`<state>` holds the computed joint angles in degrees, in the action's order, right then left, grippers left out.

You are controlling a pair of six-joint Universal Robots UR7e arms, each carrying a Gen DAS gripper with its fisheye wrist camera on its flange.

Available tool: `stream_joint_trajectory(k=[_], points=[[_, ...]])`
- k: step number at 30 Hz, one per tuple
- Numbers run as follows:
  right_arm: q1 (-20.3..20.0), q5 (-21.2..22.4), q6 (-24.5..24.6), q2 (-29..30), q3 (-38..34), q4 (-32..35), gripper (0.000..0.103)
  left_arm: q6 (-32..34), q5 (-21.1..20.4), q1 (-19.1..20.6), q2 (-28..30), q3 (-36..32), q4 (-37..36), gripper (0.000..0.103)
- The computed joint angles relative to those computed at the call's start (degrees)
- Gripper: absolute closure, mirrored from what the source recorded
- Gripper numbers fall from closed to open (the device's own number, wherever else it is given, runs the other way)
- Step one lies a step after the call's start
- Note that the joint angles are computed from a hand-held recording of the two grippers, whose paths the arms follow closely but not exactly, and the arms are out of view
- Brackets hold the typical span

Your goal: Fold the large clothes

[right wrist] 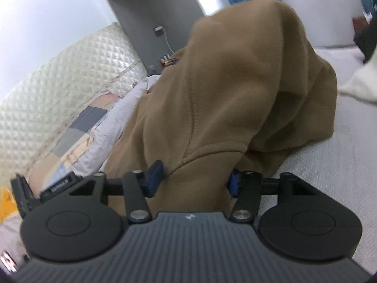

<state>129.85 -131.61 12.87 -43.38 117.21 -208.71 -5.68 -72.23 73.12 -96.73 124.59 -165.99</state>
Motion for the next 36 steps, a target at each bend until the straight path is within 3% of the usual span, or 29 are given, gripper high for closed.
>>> stream_joint_trajectory(k=[5,10,13,16,21,24,28,30,32,33,36], points=[[-1.13,0.47,-0.50,0.08,-0.30,0.57,0.073,-2.09,-4.50,2.40,0.24,-0.87,-0.46,0.002],[-0.79,0.74,-5.10,0.50,-0.32,-4.18,0.080,-4.05,-8.43,4.62,0.12,-1.56,-0.34,0.002],[-0.72,1.25,-6.19,-0.31,0.83,-7.69,0.083,-4.00,-19.92,8.62,0.80,-2.20,-1.35,0.002],[-0.28,0.84,-8.05,-0.63,1.42,-10.96,0.084,-4.12,-24.91,9.40,0.93,-1.78,-2.36,0.001],[0.41,-3.99,-8.47,-0.20,0.74,-14.78,0.086,-4.75,-35.82,12.27,3.52,-2.32,0.07,0.001],[-0.13,-5.75,-5.20,-0.71,0.87,-13.62,0.086,-6.27,-40.23,13.57,6.02,-2.70,-0.26,0.001],[-1.21,-4.92,-1.12,-1.00,1.09,-10.68,0.086,-8.31,-40.60,12.97,9.60,-3.58,-3.76,0.002],[-0.90,-5.62,-1.87,-0.54,0.53,-10.37,0.086,-9.42,-42.53,12.97,12.20,-4.55,-6.76,0.002],[-0.51,-6.30,-3.46,-0.08,0.18,-10.52,0.086,-10.60,-41.63,11.89,14.10,-5.63,-7.97,0.006],[-0.28,-6.52,-3.87,0.16,-0.10,-10.46,0.086,-10.73,-39.90,11.04,14.51,-6.00,-7.58,0.006],[-0.20,-7.08,-5.42,0.61,-0.04,-10.83,0.085,-7.08,-29.94,7.38,14.21,-6.56,-3.60,0.021]])
